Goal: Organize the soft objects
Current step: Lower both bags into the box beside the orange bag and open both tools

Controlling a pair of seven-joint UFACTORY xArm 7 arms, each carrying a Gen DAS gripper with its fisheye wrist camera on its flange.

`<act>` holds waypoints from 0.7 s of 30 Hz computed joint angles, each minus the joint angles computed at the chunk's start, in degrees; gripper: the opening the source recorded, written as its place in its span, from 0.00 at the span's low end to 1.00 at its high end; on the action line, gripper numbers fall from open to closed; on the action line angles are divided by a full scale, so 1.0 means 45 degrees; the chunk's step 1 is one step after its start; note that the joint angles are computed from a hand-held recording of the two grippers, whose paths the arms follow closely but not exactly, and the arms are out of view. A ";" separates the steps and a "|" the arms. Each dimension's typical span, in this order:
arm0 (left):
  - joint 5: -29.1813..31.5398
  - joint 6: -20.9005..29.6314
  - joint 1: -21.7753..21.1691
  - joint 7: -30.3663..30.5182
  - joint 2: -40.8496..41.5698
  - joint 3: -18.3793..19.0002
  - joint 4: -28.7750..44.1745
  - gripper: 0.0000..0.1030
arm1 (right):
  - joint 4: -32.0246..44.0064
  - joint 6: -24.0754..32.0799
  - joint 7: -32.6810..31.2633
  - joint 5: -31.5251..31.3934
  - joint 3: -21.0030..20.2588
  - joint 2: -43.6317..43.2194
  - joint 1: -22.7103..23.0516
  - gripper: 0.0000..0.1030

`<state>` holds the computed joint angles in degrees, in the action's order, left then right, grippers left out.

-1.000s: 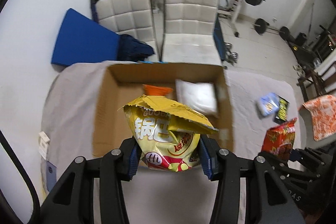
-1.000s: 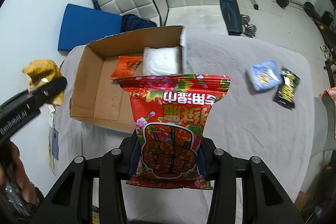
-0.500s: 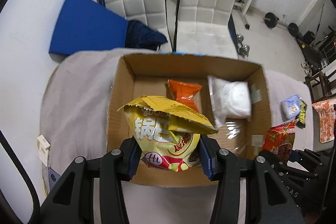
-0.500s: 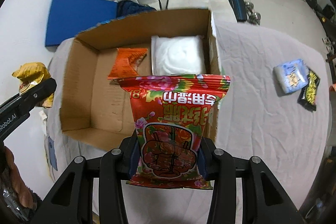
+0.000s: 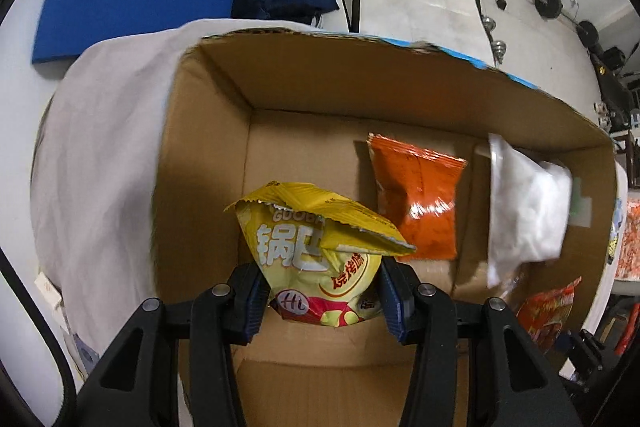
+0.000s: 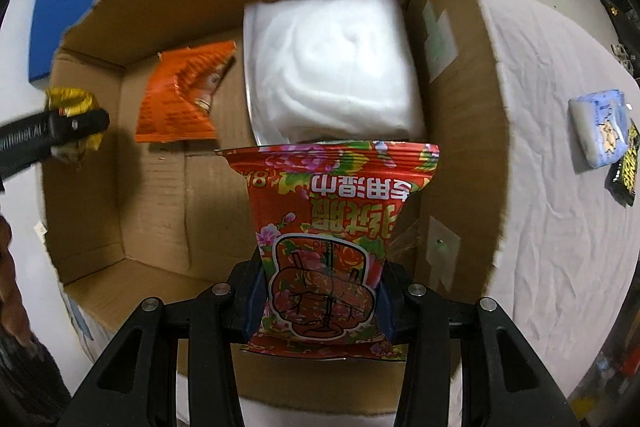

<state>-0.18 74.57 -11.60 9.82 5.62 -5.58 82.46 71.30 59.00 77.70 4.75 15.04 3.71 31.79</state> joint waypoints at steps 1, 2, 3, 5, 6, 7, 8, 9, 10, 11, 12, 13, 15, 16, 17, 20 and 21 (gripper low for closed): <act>0.0090 0.0042 -0.0037 -0.0037 0.0259 -0.0017 0.0180 0.44 | -0.0040 -0.0196 -0.0115 0.0115 -0.0002 0.0143 -0.0013 0.45; 0.0264 0.0073 -0.0094 -0.0191 0.0503 -0.0023 0.0358 0.44 | 0.0005 -0.0245 -0.0189 0.0208 -0.0005 0.0305 -0.0015 0.45; 0.0366 0.0136 -0.0134 -0.0290 0.0709 -0.0020 0.0518 0.44 | 0.0074 -0.0242 -0.0288 0.0292 -0.0016 0.0491 -0.0019 0.45; 0.0317 0.0422 -0.0156 -0.0292 0.1239 -0.0010 0.1016 0.45 | 0.0145 -0.0251 -0.0386 0.0369 -0.0048 0.0775 -0.0004 0.45; 0.0420 0.0493 -0.0203 -0.0362 0.1421 -0.0001 0.1195 0.45 | 0.0179 -0.0224 -0.0432 0.0394 -0.0071 0.0900 -0.0002 0.45; 0.0494 0.0504 -0.0226 -0.0359 0.1601 0.0013 0.1333 0.45 | 0.0201 -0.0183 -0.0486 0.0456 -0.0094 0.1030 -0.0009 0.45; 0.0510 0.0507 -0.0245 -0.0370 0.1691 0.0019 0.1400 0.45 | 0.0212 -0.0190 -0.0481 0.0483 -0.0107 0.1086 0.0006 0.45; 0.0455 0.0570 -0.0234 -0.0336 0.1816 0.0027 0.1540 0.45 | 0.0197 -0.0261 -0.0549 0.0551 -0.0123 0.1169 -0.0002 0.46; 0.0370 0.0690 -0.0235 -0.0314 0.2056 0.0021 0.1790 0.45 | 0.0304 -0.0233 -0.0580 0.0545 -0.0140 0.1315 0.0006 0.46; 0.0348 0.0767 -0.0241 -0.0332 0.2174 0.0035 0.1918 0.45 | 0.0465 -0.0167 -0.0562 0.0487 -0.0164 0.1478 0.0028 0.46; 0.0293 0.0869 -0.0242 -0.0345 0.2297 0.0039 0.2073 0.45 | 0.0440 -0.0136 -0.0537 0.0471 -0.0170 0.1470 0.0058 0.46; 0.0218 0.0995 -0.0229 -0.0309 0.2392 0.0039 0.2185 0.45 | 0.0450 -0.0170 -0.0545 0.0486 -0.0185 0.1533 0.0063 0.46; 0.0182 0.1301 -0.0237 -0.0193 0.2662 0.0037 0.2504 0.45 | 0.0449 -0.0287 -0.0532 0.0555 -0.0213 0.1625 0.0061 0.46; 0.0158 0.1357 -0.0231 -0.0123 0.2731 0.0040 0.2576 0.45 | 0.0429 -0.0342 -0.0573 0.0627 -0.0213 0.1649 0.0051 0.47; 0.0148 0.1373 -0.0233 -0.0055 0.2744 0.0039 0.2590 0.45 | 0.0433 -0.0362 -0.0609 0.0662 -0.0217 0.1671 0.0046 0.47; 0.0342 0.1481 -0.0324 -0.0028 0.2804 0.0060 0.2726 0.45 | 0.0258 -0.0584 -0.0688 0.0771 -0.0219 0.1560 0.0031 0.53; 0.0412 0.1502 -0.0353 -0.0011 0.2805 0.0066 0.2758 0.45 | 0.0271 -0.0602 -0.0677 0.0752 -0.0223 0.1561 0.0035 0.56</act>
